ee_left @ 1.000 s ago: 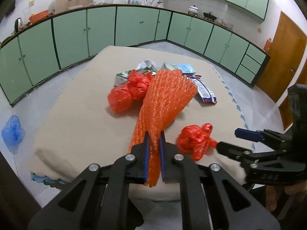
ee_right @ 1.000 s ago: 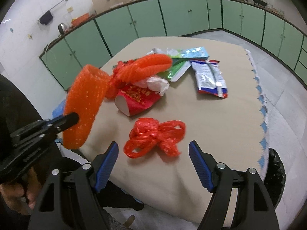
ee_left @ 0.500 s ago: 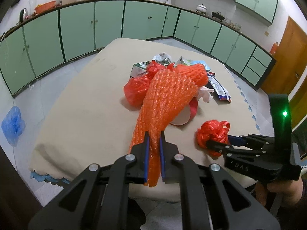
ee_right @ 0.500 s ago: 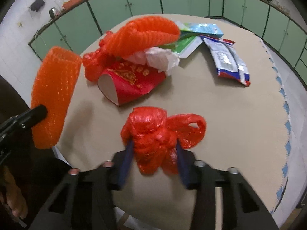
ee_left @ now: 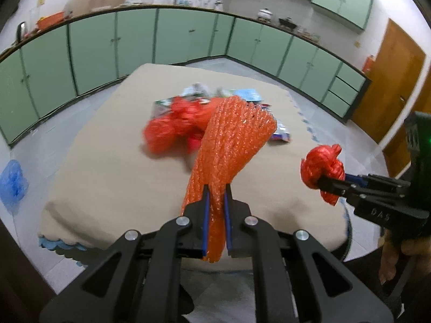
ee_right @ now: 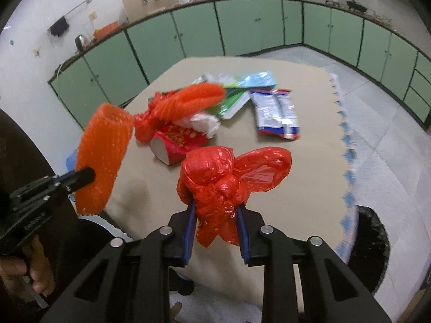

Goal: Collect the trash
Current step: 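Carry the mesh net and red bag over the bin and release both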

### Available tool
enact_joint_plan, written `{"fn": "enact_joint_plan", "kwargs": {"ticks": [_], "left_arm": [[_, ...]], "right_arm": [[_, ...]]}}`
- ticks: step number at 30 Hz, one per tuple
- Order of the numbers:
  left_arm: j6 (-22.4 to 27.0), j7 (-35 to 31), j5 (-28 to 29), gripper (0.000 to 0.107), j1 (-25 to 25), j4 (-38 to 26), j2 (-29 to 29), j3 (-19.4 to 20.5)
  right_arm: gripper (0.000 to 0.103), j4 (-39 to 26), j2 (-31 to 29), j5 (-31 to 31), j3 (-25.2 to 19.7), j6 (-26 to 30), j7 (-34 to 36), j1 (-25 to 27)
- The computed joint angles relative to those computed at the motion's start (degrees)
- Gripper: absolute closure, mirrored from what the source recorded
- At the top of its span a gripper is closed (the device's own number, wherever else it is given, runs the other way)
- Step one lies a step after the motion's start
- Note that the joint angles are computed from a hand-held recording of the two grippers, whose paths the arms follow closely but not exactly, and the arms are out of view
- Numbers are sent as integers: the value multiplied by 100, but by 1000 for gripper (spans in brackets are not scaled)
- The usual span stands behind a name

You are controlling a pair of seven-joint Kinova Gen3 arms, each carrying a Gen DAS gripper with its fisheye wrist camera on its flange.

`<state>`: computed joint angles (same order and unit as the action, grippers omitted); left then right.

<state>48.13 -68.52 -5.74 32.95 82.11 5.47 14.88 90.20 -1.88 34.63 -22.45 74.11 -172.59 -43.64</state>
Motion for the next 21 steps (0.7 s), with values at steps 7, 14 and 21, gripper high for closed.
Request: {"fn": "enact_joint_plan", "kwargs": {"ticks": [7, 14, 21], "left_arm": [[-33, -98, 8, 100, 476, -358, 197, 263], [-26, -429, 110, 100, 1208, -1003, 811, 390], [181, -776, 189, 99, 2042, -2039, 1825, 283]], "right_arm": [[76, 271, -775, 74, -552, 1004, -641, 122], [76, 791, -1722, -425, -1001, 1766, -1144, 682], [76, 1640, -2677, -1264, -859, 1871, -1276, 1174]]}}
